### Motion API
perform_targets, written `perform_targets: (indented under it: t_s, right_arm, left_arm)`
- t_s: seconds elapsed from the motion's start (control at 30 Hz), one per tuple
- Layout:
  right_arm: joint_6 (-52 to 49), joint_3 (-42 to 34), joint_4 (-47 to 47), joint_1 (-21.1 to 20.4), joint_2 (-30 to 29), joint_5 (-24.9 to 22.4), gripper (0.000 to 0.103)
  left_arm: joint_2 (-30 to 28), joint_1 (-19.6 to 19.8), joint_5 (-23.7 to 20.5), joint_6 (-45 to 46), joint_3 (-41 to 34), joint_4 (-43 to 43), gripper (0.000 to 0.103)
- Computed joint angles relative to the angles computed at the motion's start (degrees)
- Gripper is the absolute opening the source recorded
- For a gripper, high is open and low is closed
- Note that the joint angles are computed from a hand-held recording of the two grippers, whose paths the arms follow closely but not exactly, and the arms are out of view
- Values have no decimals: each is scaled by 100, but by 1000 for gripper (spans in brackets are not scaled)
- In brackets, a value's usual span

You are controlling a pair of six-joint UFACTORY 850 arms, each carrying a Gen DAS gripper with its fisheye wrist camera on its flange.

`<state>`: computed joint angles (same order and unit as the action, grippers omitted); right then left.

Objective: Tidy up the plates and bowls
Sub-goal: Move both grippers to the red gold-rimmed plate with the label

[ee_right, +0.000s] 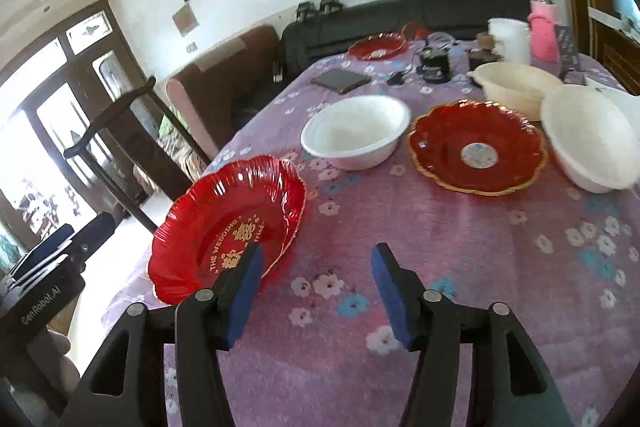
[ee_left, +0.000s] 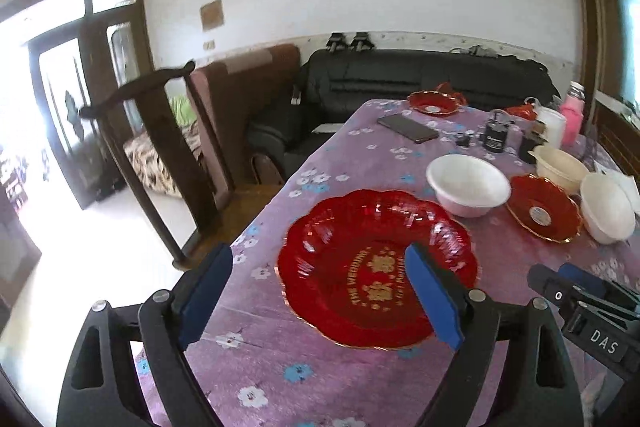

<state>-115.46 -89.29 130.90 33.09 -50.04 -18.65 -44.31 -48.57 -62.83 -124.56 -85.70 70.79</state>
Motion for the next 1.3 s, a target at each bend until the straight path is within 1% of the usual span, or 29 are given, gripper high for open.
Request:
perform_targets:
  t_s: [0.07, 0.13, 0.23, 0.3, 0.37, 0.43, 0.63, 1.0, 1.1, 1.17, 1.2, 1.3]
  right_arm:
    - [-776, 354, 851, -27, 200, -181, 67]
    - [-1126, 577, 1249, -71, 330, -356, 70]
    - [-1921, 941, 2040, -96, 554, -562, 73]
    - [-2399, 1124, 2501, -110, 664, -696, 75]
    - [-2696, 1228, 2802, -120, 723, -778, 79]
    - [-2688, 1273, 2793, -159, 742, -822, 80]
    - [-2202, 1213, 2455, -271, 656, -796, 80]
    - [-1982, 1061, 2300, -340, 515, -671, 80]
    - [-1860, 979, 2200, -365, 452, -586, 80]
    - [-1883, 914, 2217, -387, 413, -516, 80]
    - [-1928, 889, 2268, -401, 400, -469, 80]
    - [-1931, 731, 2299, -481, 329, -182, 80]
  left_arm:
    - [-105, -72, -92, 184, -192, -15, 88]
    - [-193, -149, -189, 322, -355, -5, 88]
    - [-329, -258, -338, 531, -605, 24, 89]
    - [-412, -308, -431, 652, -747, 34, 93]
    - [-493, -355, -500, 776, -877, 48, 93]
    - [-560, -388, -521, 872, -971, 49, 93]
    - [-721, -419, -572, 1154, -1241, 21, 93]
    - [-843, -354, -431, 1301, -1408, -23, 93]
    - [-870, -314, -323, 1356, -1429, -34, 93]
    - [-812, -259, -86, 1382, -1362, -18, 93]
    - [-757, -223, 70, 1374, -1305, -2, 93]
    - [-485, -50, 821, 1222, -1013, 98, 93]
